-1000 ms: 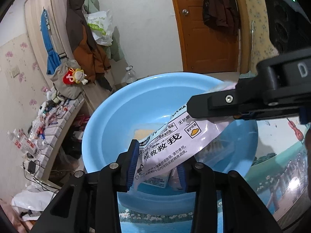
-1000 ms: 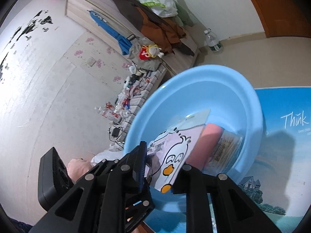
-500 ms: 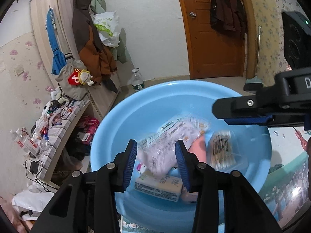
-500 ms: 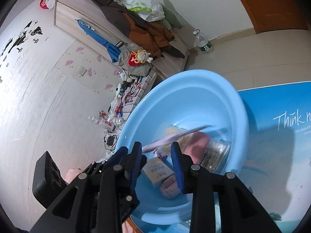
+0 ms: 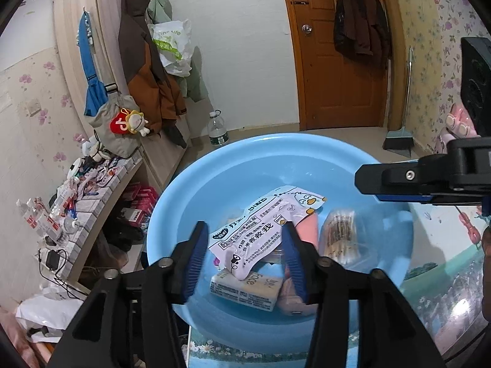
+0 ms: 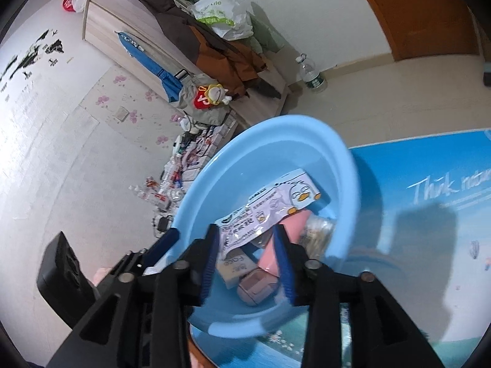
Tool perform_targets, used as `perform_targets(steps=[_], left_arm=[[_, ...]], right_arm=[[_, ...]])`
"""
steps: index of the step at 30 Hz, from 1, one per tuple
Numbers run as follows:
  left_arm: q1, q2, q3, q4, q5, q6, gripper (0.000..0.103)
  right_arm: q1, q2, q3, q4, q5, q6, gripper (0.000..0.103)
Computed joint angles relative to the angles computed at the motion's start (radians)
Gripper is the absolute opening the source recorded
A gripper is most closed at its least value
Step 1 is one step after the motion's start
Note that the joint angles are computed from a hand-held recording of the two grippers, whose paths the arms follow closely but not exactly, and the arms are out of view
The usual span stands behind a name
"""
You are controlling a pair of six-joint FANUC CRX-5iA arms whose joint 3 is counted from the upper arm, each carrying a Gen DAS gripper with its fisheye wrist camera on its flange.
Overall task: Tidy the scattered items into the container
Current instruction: 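Lower the duck packet into the basin and open both grippers, then withdraw both grippers from the basin back over the table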
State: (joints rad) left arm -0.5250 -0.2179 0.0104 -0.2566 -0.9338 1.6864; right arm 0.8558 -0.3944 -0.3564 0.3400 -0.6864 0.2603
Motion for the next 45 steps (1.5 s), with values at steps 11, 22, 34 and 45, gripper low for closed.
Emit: perform_targets(steps=[11, 22, 34, 45], left_arm=[[-0.022, -0.019, 0.017, -0.011, -0.028, 0.025, 0.083], [-0.040, -0.005, 0.058, -0.029, -0.111, 0.036, 0.103], [-0.009, 0.023, 0.107, 0.076, -0.206, 0.028, 0.103], [-0.020, 0.031, 0.131, 0.072, -0.256, 0.038, 0.103]], right_arm=[[0.158, -0.015, -0.024, 0.318, -0.229, -0.131, 0.070], [0.292, 0.014, 0.024, 0.454, -0.554, -0.172, 0.084], [0.350, 0.024, 0.089, 0.431, -0.795, -0.168, 0.099], [0.413, -0.010, 0.039, 0.481, -0.813, -0.198, 0.103]])
